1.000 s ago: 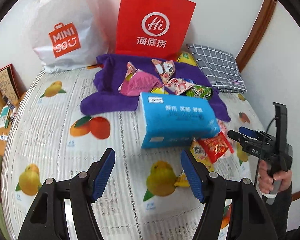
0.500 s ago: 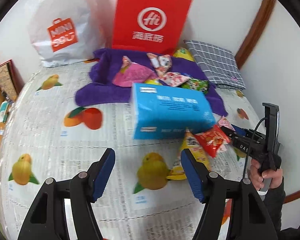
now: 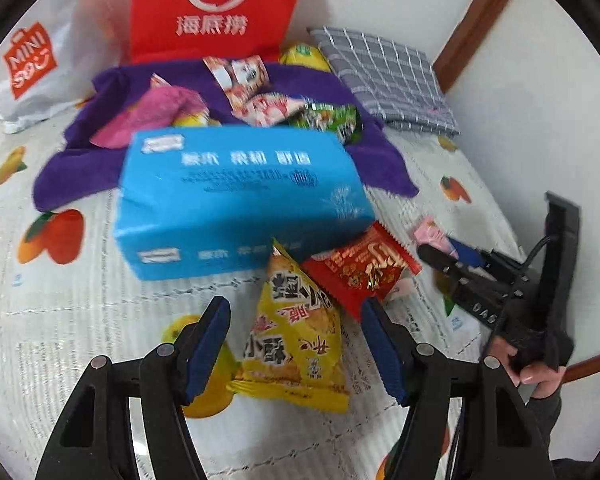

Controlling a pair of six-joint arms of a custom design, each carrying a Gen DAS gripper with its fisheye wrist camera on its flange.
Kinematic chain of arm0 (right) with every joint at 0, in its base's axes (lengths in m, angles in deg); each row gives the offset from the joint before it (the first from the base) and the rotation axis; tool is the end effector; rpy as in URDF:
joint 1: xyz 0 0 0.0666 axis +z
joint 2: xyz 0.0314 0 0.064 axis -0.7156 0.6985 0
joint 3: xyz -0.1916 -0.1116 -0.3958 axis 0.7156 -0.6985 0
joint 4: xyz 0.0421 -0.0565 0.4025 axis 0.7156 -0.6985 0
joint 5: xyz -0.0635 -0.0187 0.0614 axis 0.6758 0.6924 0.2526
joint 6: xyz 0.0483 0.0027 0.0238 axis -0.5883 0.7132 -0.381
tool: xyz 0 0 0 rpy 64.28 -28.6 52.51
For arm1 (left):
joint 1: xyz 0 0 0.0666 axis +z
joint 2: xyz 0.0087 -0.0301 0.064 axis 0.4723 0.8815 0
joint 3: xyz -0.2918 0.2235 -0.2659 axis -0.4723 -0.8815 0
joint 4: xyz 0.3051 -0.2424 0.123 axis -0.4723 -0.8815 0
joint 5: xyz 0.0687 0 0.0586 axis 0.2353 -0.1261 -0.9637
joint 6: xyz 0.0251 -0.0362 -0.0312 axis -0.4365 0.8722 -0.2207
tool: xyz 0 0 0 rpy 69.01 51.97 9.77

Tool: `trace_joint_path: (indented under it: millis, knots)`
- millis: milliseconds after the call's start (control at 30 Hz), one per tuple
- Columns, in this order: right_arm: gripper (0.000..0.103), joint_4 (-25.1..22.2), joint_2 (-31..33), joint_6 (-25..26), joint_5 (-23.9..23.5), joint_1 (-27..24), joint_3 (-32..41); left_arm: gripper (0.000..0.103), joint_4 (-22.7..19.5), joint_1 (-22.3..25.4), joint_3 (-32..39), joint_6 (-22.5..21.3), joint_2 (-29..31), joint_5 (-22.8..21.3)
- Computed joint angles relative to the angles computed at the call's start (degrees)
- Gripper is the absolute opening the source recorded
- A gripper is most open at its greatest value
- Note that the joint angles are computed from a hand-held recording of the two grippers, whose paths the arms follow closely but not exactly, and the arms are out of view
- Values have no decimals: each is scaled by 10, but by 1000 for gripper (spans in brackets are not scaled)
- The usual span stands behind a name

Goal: Organize snacks
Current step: 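Grasp the pink candy packet with the right tool while the left tool grasps the yellow chip bag, then lift the yellow chip bag with the left tool while the right tool lifts the pink candy packet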

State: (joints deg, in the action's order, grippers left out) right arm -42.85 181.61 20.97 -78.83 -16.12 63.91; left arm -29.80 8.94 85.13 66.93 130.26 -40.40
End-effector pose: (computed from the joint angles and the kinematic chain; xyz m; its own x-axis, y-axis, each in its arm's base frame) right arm 0.5784 0.3362 0.2527 -0.6595 -0.4848 -0.5745 -0.6521 0.7491 0.1165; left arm 0.4416 -0.1505 0.3000 -0.8022 -0.3920 -0.4503 -0.3062 0.9177 -0.2533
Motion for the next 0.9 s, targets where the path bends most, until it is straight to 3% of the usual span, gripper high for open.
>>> trace_joint_path:
  millis: [233,433,633,900]
  knots:
    - [36,-1,2,-10,-23,-6,2,53,6,6,-3,-5,23,31]
    - [38,-2,1,-6,-17,-3,2,43,17,2,-8,-9,21,18]
    - [38,-3,2,-11,-33,-8,4,42,10,-10,-28,-4,-4,-21]
    - [35,5,-3,-33,-31,-11,-3,42,24,-8,-76,29,-61,-20]
